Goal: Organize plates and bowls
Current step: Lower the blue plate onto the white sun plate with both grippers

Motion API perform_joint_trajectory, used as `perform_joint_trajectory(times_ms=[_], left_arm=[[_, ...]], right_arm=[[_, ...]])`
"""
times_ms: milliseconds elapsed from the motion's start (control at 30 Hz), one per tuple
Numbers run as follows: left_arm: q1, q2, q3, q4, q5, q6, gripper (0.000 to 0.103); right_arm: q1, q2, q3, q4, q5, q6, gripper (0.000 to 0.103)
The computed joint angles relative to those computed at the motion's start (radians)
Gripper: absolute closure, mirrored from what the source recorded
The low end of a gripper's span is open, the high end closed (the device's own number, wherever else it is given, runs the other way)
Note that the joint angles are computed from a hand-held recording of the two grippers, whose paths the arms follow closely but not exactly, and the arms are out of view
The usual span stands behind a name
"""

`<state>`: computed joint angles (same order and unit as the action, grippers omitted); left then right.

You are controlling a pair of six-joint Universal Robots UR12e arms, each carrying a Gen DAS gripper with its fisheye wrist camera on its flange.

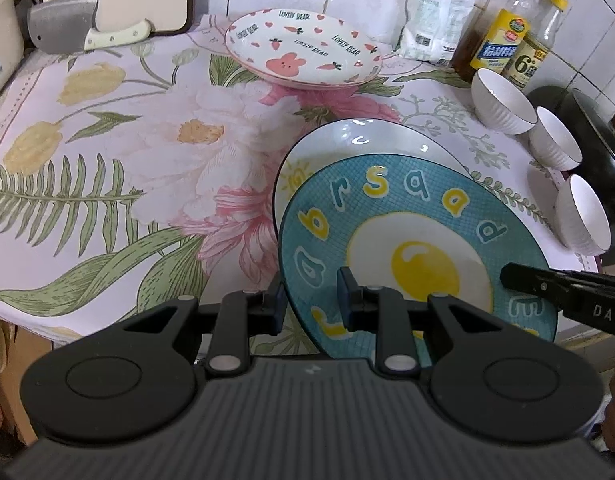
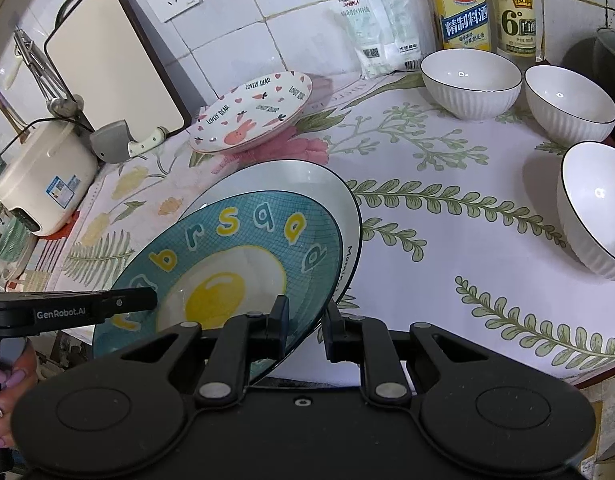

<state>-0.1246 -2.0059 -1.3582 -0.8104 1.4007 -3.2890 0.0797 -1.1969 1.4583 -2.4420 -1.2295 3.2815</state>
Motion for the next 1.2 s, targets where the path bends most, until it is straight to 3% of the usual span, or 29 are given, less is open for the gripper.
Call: perform_joint_trajectory(times_ms=[533, 767, 1200], left_arm=[[0.009, -0.034, 0.041, -0.056, -0.007, -0.057, 0.079], [0.007, -0.04, 0.053, -0.076, -0.009, -0.077, 0.079], [-0.009, -0.061, 0.083, -0.082, 0.051, -0.097, 0.078]], right_arm=[[0.021, 0.054, -0.085, 0.075, -0.061, -0.057, 0.081], [0.038, 0.074, -0.129, 0.131, -0.127, -0.099, 0.074], [0.045, 0.096, -0.13, 0.065, -0.15, -0.081, 0.068]])
